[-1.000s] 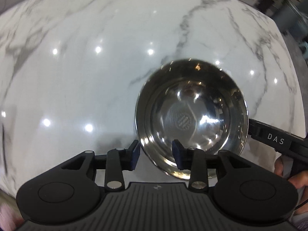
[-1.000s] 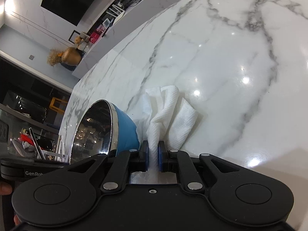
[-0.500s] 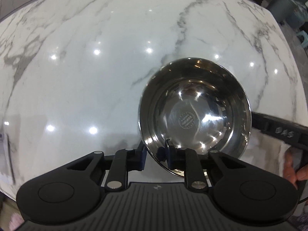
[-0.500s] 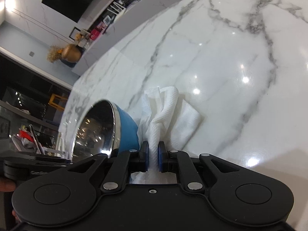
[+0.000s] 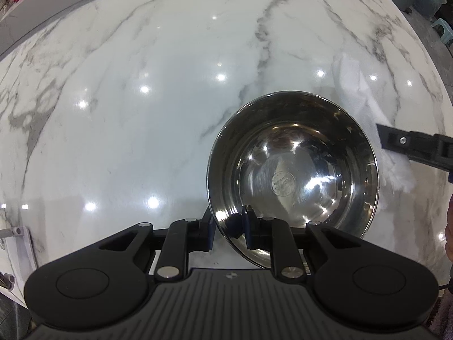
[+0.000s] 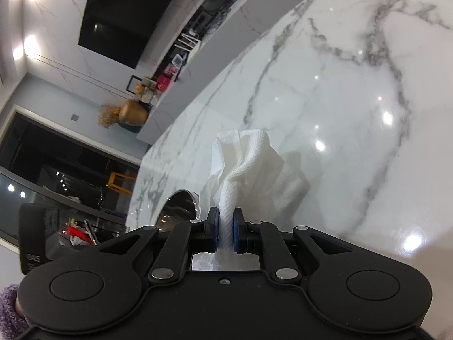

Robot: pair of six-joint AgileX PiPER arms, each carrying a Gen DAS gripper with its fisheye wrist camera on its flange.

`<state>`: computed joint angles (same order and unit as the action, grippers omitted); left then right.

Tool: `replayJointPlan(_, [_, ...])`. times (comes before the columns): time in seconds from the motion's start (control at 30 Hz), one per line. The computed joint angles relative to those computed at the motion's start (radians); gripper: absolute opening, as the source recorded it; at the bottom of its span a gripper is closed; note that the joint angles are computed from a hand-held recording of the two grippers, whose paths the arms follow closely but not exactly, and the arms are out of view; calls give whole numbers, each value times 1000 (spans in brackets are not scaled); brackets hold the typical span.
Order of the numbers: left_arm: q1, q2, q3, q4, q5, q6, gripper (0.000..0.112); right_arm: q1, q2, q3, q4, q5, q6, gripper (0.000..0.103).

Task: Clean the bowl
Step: 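Continue rubbing the blue outer wall with the cloth in the right tool, then wipe the outer wall near the rim with the cloth in the right tool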

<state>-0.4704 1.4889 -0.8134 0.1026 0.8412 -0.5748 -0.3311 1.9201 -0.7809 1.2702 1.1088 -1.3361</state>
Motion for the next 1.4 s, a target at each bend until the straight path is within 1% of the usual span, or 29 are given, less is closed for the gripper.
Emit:
replayJointPlan(0.3, [2,-8,10,1,-7,-6,18,65,26,5,-41,-88,46,9])
replayJointPlan(0.43, [22,-20,21,-49,-8,-67,19,63,34,10,-43,-92,44,9])
replayJointPlan(0.53, [19,-41,43,-76,-27,-123,24,59,31,16,-44,-94,41,9])
replayJointPlan(0.67, [-7,-47,55,-48,-39,-178,24,57,25,21,-50,-95,39,9])
replayJointPlan(0.77, [-49,-35,44,20,-25,-217,19,56,18,22,-60,-98,46,9])
replayJointPlan(0.97, [-53,-22,27,38,-20,-166,19,80,-7,0,-84,-114,96,9])
replayJointPlan(1.07, [-50,-6,14,46,-24,-133,19,47,-27,-3,-71,-95,99,9])
replayJointPlan(1.17, [-52,9,3,50,-38,-95,19,-10,-28,-5,-25,-32,81,9])
replayJointPlan(1.27, [-47,25,-3,9,-71,-25,19,-50,-21,-12,4,18,75,9])
replayJointPlan(1.4, [-72,54,-32,31,-77,-14,19,-72,-21,-12,-2,17,87,9])
